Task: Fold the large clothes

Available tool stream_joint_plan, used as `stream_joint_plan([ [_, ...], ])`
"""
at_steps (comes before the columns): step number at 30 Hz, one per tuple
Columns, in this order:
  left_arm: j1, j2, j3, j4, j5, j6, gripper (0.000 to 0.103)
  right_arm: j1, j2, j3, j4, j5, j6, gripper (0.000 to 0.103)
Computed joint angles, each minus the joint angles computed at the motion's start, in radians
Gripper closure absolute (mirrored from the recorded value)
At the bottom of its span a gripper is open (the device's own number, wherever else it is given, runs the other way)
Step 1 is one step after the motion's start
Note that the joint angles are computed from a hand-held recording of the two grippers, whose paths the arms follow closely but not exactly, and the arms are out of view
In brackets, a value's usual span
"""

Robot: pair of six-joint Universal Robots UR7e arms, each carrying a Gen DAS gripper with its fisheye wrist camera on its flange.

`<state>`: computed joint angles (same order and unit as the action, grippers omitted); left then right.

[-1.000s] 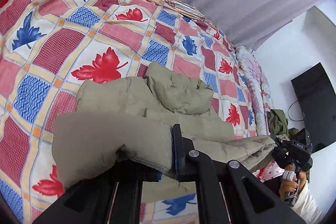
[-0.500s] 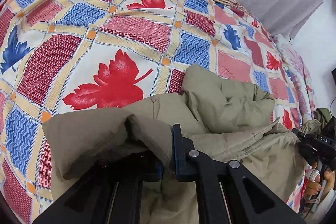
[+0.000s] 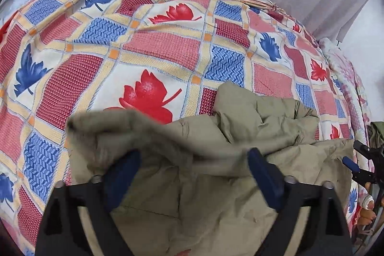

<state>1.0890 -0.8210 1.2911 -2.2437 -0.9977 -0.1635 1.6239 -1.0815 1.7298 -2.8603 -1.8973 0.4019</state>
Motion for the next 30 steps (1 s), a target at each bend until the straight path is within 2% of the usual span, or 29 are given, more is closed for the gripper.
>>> stream_joint_plan([
  [4,-0.02,-0.033,0.034,0.006,0.05,0.019,0.001,0.015,-0.014,0.01,0.018,-0.032,-0.002,0.03],
  [7,-0.026,-0.08,0.09,0.014,0.056,0.018,0.001,0.032,-0.023,0.038,0.01,-0.048,0.013,0.03],
  [9,-0.025,-0.118,0.138,0.016,0.039,-0.002,0.001,0.038,-0.04,0.07,0.001,-0.047,0.026,0.03],
  [14,-0.02,-0.222,0.263,0.071,-0.056,-0.059,0.001,0.057,-0.094,0.169,-0.028,-0.036,0.067,0.03],
  [20,-0.027,-0.353,0.455,0.026,-0.05,-0.155,0.001,0.068,-0.197,0.353,-0.07,-0.009,0.165,0.03],
  [23,0.009,-0.401,0.508,-0.003,-0.127,-0.246,0.001,0.057,-0.245,0.456,-0.122,0.006,0.223,0.03],
  [25,0.042,-0.421,0.536,-0.031,-0.202,-0.278,0.001,0.046,-0.265,0.509,-0.153,0.007,0.245,0.03],
  [28,0.076,-0.451,0.585,-0.086,-0.275,-0.323,0.001,0.02,-0.28,0.571,-0.194,0.006,0.279,0.031],
  [30,0.097,-0.461,0.611,-0.118,-0.324,-0.347,0.001,-0.012,-0.282,0.608,-0.254,0.037,0.295,0.032],
])
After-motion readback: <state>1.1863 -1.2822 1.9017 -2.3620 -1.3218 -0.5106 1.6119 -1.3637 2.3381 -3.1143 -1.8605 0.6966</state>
